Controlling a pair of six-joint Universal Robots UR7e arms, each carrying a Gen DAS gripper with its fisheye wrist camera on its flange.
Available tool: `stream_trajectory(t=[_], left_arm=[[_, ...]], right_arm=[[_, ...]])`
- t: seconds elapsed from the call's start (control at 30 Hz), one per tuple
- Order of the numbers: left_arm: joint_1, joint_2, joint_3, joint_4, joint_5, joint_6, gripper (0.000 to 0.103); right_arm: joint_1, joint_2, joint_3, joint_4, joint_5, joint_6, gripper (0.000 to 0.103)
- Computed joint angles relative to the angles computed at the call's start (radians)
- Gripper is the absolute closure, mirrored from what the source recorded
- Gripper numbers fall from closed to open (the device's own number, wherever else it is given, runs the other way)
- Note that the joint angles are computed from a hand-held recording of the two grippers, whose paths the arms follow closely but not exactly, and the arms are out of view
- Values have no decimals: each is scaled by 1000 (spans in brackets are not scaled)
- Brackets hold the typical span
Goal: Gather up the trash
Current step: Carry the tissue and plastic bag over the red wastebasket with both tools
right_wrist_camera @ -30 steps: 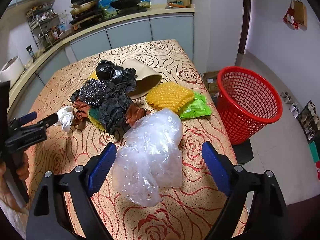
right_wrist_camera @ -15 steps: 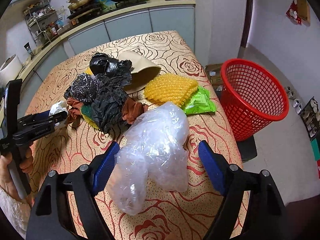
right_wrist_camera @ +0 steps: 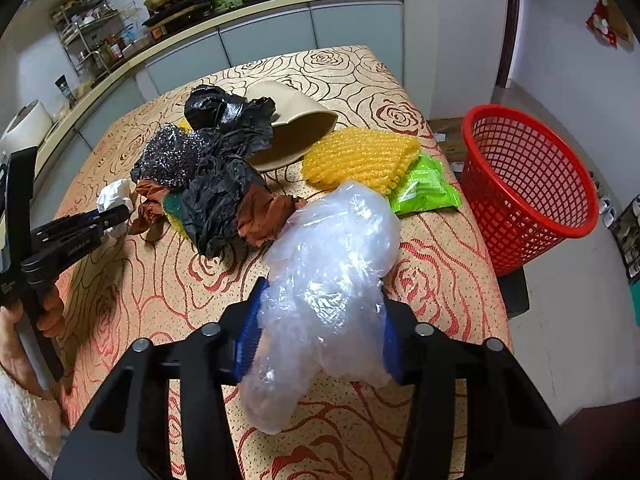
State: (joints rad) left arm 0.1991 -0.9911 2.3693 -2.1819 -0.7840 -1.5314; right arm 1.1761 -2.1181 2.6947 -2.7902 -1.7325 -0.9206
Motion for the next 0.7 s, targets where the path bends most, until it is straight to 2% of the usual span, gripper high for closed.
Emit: stream_trajectory(t=[0.13,0.47,0.7], left_arm=[[-39,-21,8,46,0,-65,85],[-137,-42,-42,225,-2,-189,85],[-185,-41,-86,303,13,-231,85]], right_arm=[[-27,-51,-7,67,38,-14,62],[-73,-204,-12,200,125,-50,63],[-144,-355,-33,376,219,-103,63]])
